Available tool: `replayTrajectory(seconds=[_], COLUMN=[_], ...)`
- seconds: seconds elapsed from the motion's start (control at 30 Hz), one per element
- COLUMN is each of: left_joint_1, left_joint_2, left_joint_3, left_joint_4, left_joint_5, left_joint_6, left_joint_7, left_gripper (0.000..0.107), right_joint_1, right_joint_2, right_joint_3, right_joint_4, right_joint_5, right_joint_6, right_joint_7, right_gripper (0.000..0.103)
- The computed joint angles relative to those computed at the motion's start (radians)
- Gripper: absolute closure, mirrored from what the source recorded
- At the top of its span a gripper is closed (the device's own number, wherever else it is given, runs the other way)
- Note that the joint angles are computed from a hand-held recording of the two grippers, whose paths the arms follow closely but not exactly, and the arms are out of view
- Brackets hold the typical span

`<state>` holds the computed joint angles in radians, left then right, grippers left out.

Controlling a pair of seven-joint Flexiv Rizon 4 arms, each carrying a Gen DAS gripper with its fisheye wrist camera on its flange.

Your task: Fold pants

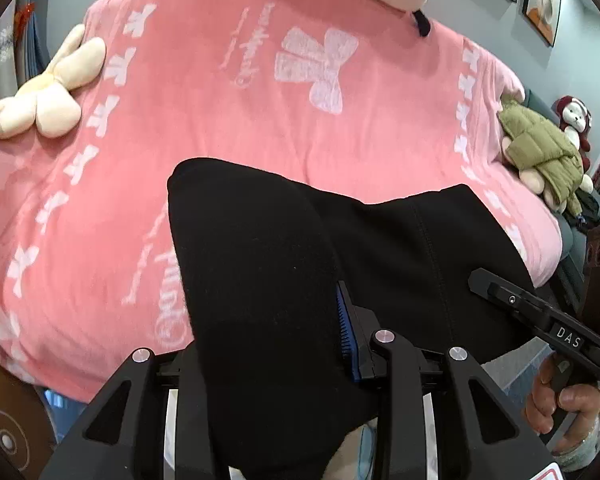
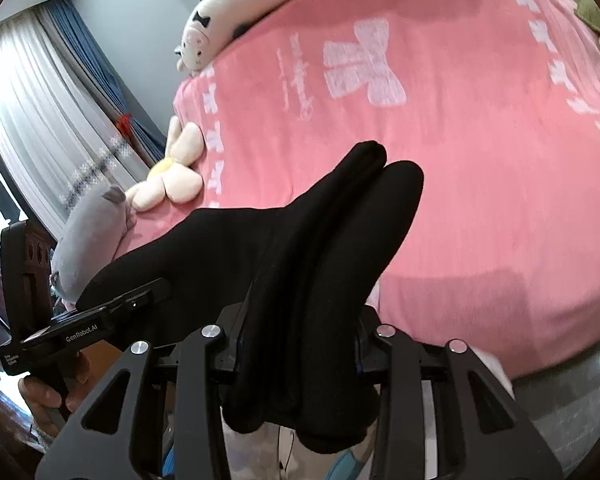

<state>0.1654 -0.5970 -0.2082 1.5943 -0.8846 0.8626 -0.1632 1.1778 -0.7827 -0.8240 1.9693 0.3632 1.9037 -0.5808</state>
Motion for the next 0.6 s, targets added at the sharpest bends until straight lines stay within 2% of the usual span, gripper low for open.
replayTrajectory(seconds=[0.3, 0.47, 0.6], left_joint_1=[-0.009, -0.021, -0.034], left_joint_2=[-0.023, -0.059, -0.100], left_joint_3=[-0.048, -0.069, -0.088], left_joint_4=[-0.083, -0.162, -0.240], left_joint_5=[-0.083, -0.105, -0.102], left_joint_6=[0.025, 0.041, 0.058], left_joint_7=[0.036, 0.028, 0.012], left_gripper=[0.076, 0.076, 0.076], right_joint_1=[-0.028, -0.080, -0.156], right_joint_2=[-0.024, -0.044, -0.064], right_joint_3=[-0.089, -0.090, -0.064], right_joint_4=[-0.078, -0.147, -0.227], right_joint_5=[-0.013, -0.004, 0.003], right_joint_6=[0.012, 0.032, 0.052], right_joint_7=[-0.067, -0.106, -0.146], right_gripper=[0.068, 0.068, 0.068])
